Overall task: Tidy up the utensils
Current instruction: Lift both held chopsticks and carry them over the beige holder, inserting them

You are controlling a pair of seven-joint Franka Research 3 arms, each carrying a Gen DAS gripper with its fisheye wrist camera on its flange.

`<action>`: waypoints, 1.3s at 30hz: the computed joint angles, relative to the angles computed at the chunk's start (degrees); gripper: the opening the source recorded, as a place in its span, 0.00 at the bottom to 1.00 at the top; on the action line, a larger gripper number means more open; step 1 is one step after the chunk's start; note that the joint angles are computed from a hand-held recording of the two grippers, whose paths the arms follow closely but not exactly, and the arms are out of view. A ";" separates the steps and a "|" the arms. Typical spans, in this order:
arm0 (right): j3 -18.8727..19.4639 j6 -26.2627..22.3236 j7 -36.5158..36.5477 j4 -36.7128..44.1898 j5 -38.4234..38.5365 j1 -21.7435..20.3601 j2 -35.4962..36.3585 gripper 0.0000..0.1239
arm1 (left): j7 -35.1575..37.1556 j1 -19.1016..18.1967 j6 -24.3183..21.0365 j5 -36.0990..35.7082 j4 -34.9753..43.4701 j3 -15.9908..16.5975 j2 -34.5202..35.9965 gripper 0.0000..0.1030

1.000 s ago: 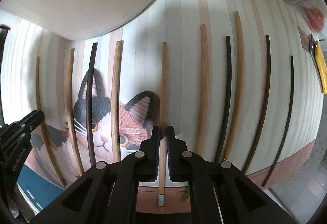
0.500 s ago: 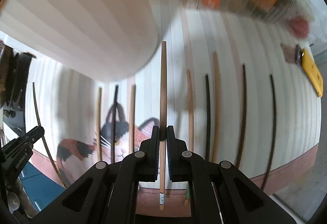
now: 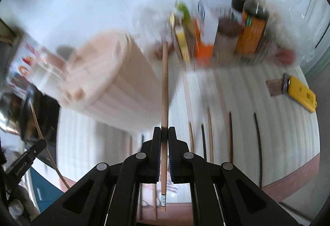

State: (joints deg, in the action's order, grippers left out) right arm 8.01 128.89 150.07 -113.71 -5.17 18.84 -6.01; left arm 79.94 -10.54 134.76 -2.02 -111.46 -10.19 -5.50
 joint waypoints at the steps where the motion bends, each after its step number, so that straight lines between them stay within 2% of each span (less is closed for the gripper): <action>1: -0.15 0.55 0.46 0.33 -0.47 -0.24 -0.86 0.05 | 0.37 -0.08 0.59 -0.81 0.69 0.07 -0.78 0.04; 5: -0.97 2.87 -0.62 2.68 -2.22 -2.01 -1.88 0.05 | 1.67 -0.68 2.31 -3.58 4.71 0.30 -1.65 0.04; 7: -1.19 2.52 -2.07 6.01 -2.87 -2.77 -1.20 0.05 | 2.41 -1.02 3.06 -4.84 7.81 0.26 -0.67 0.04; 15: -2.82 0.83 -3.64 20.51 -9.18 -3.44 7.00 0.05 | -2.59 -1.75 6.30 1.89 23.20 -2.03 9.18 0.04; 18: -4.07 0.17 -4.36 25.70 -10.40 -2.66 10.84 0.05 | -5.70 -2.66 4.58 5.51 30.34 -2.44 14.83 0.04; 25: -7.51 0.31 -4.37 34.91 -11.38 -0.64 19.21 0.05 | -8.29 -4.28 -1.14 6.18 44.75 -3.13 26.67 0.04; 33: -9.81 5.98 -2.60 35.83 -9.79 0.58 23.45 0.06 | -7.35 -6.27 -2.86 6.77 52.82 -3.13 34.66 0.04; 39: -10.37 9.79 -2.30 32.00 -10.58 1.94 23.21 0.06 | -5.79 -6.67 -2.65 7.08 53.26 -2.99 37.01 0.04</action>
